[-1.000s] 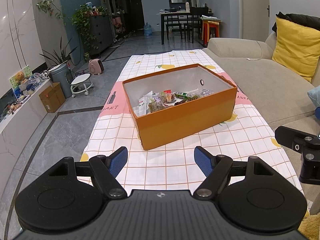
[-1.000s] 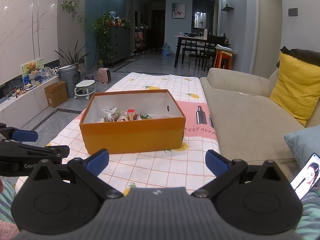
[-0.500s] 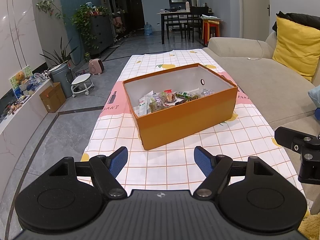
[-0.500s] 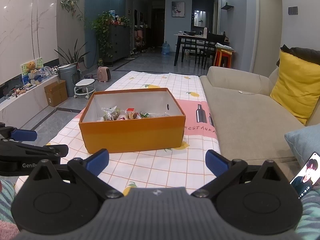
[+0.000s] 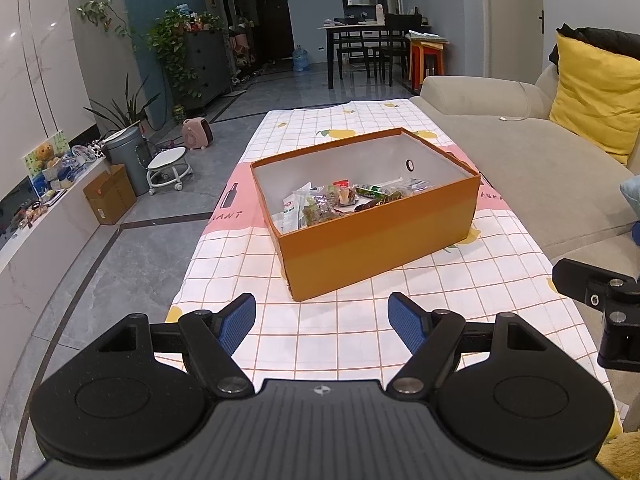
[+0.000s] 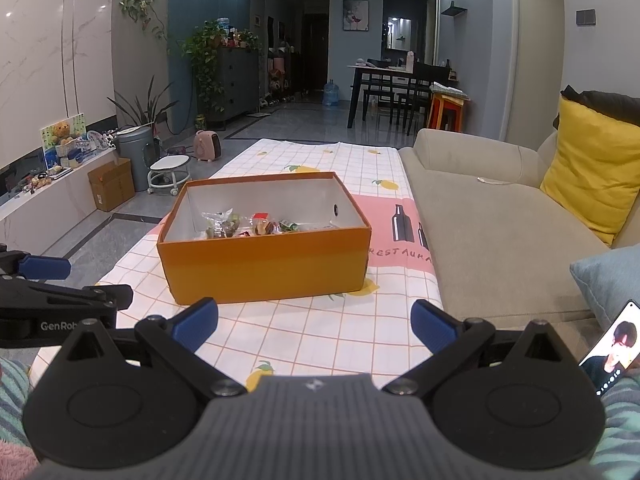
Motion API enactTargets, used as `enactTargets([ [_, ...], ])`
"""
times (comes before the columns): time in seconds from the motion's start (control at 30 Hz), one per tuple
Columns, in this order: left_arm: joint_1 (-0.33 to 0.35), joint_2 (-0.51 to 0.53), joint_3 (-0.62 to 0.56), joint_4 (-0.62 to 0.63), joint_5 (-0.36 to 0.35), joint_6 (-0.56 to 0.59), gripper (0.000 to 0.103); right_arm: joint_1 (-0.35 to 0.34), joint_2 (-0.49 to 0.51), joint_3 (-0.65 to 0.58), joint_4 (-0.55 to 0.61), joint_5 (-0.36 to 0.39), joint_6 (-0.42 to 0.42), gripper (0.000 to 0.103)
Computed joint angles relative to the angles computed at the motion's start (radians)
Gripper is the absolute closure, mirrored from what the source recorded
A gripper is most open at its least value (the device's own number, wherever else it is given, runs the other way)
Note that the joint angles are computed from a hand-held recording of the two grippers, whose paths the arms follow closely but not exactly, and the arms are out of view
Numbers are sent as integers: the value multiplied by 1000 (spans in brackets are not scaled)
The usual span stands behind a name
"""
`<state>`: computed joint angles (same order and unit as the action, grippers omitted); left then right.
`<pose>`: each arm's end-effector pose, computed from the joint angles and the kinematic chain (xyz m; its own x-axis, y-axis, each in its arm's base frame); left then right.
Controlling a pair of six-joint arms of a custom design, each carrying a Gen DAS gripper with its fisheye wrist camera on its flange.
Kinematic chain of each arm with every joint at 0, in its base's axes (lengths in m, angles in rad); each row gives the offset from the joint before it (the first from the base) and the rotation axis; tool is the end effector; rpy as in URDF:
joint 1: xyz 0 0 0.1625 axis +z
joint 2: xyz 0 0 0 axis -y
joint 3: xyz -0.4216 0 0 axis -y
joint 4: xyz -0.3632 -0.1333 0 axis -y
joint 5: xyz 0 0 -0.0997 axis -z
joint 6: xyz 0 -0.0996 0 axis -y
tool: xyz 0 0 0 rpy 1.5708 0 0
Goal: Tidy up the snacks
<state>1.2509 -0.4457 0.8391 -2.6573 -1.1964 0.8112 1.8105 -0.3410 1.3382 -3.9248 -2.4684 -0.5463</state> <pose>-0.1067 -0.8620 0.1974 -0.4836 0.5783 -0.6570 0.8605 0.4515 -0.2360 0.2144 -0.6438 0.0827 -0.6463 0.4005 0.6495 -0.4520 0.4849 -0.7487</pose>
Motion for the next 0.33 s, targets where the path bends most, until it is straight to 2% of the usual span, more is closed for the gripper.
enactTargets([
  [0.33, -2, -3, 6, -10, 0, 3, 13, -2, 1, -1, 6, -1, 7, 4],
])
